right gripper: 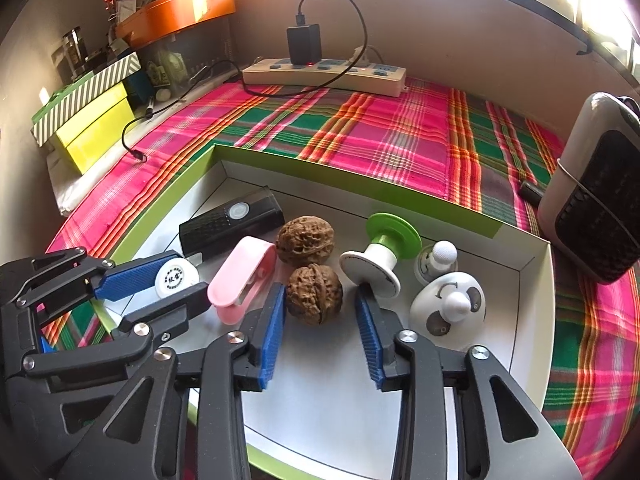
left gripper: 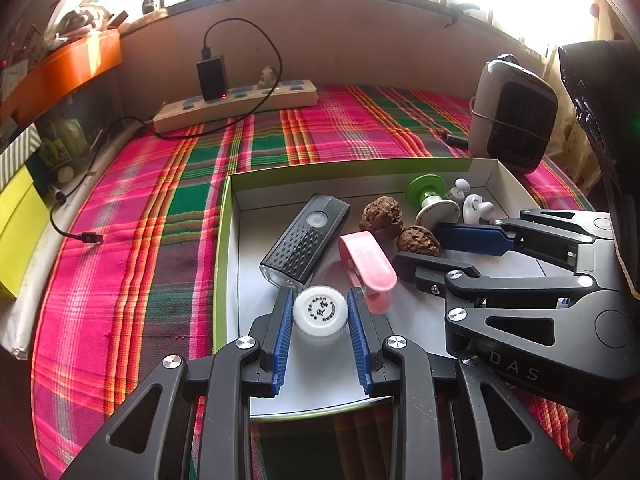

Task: Organize objects
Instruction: 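Open right tool to set the walnut beside the other walnut while left tool lowers the jar, then open left tool to release the white jar and withdraw both tools from the box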

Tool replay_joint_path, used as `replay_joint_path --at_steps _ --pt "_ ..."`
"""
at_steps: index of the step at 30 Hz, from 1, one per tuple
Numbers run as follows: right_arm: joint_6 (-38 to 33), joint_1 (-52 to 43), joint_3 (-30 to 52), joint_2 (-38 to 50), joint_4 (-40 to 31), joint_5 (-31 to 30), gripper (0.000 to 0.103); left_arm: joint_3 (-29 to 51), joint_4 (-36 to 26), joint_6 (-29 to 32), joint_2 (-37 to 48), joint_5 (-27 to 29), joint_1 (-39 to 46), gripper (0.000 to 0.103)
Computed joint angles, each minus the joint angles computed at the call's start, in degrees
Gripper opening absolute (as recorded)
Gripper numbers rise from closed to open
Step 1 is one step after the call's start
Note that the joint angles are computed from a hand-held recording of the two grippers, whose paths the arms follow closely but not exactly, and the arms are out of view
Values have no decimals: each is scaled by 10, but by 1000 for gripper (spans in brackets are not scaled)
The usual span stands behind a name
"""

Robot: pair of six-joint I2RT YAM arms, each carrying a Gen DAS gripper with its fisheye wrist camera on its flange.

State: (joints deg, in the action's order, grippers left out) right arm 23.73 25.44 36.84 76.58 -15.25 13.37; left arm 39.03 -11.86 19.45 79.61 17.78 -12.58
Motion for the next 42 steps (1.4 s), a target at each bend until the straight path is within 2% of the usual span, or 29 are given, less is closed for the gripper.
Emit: replay_joint_path --at_steps 16,22,42 --pt "15 4 -9 -20 -12 13 48 -3 -8 -1 -10 5 6 30" --pt "24 13 -10 -32 -20 22 49 -13 -12 -1 -29 7 10 34" --pt "75 70 -30 -105 -60 70 55 -37 -48 13 -107 44 47 35"
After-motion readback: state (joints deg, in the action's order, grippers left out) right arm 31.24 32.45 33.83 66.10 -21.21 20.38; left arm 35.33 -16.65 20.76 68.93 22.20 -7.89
